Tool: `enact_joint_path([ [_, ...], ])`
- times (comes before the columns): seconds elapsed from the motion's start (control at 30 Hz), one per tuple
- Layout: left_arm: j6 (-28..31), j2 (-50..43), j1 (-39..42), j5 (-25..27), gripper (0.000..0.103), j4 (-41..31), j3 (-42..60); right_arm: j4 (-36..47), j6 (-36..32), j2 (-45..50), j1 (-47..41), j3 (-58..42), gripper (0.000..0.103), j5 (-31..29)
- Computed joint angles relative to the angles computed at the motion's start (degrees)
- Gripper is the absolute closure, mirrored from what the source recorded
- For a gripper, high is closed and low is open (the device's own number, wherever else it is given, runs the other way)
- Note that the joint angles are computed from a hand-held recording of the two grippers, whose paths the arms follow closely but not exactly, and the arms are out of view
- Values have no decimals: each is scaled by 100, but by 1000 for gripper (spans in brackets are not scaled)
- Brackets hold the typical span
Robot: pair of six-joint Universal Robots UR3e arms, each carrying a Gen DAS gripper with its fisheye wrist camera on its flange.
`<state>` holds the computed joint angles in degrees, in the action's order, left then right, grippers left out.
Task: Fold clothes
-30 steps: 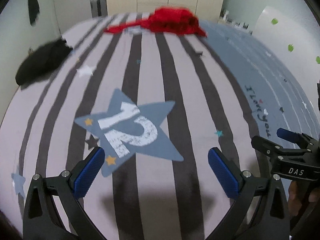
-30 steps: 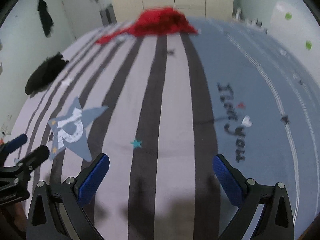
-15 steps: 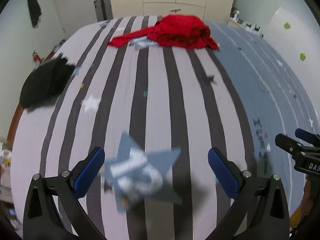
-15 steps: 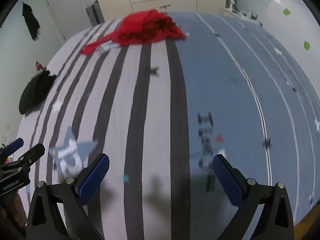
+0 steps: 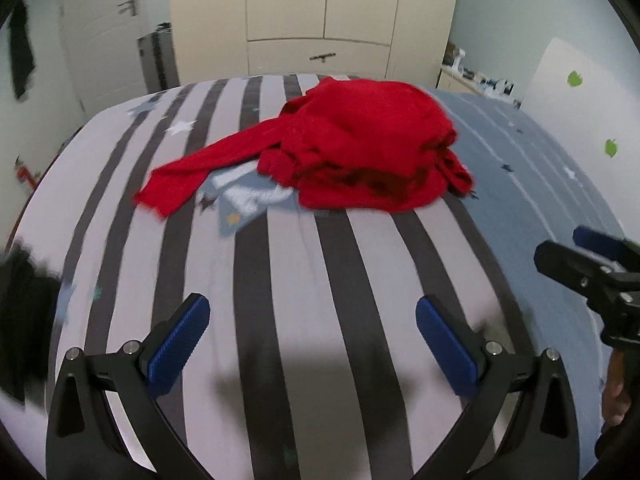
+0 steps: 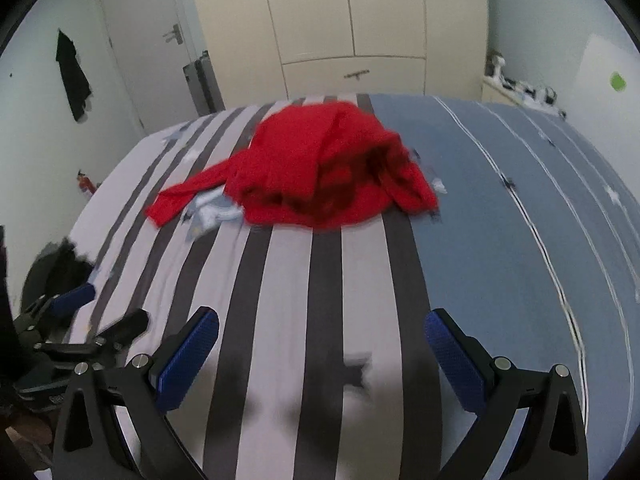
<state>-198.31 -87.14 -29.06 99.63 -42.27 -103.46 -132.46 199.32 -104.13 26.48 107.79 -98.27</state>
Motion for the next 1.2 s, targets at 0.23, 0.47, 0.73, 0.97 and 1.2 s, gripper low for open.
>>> enact_joint_path([
  [0.23,376,-2029,704,-675,2,548,1859,-537,-536,2033,-1050,-1452,1,729],
  [0.47,383,-3545,947,-1158,29,-283,3990,-524,-783,3261,-1713,-2621,13,1429],
  [0.73,175,-4429,1016,-1567,43,-857,5264,437,-1148,4441,-1769,-4403,30,1965],
  [0.97,579,-4369,911,-1839,101,-819,5251,354,-1209,4418,-1798,-4162,62,2373],
  [1.2,904,-1949,1211,-2826,102,626,2034,-448,-1567,2264,-2448,-1514,103,3558],
])
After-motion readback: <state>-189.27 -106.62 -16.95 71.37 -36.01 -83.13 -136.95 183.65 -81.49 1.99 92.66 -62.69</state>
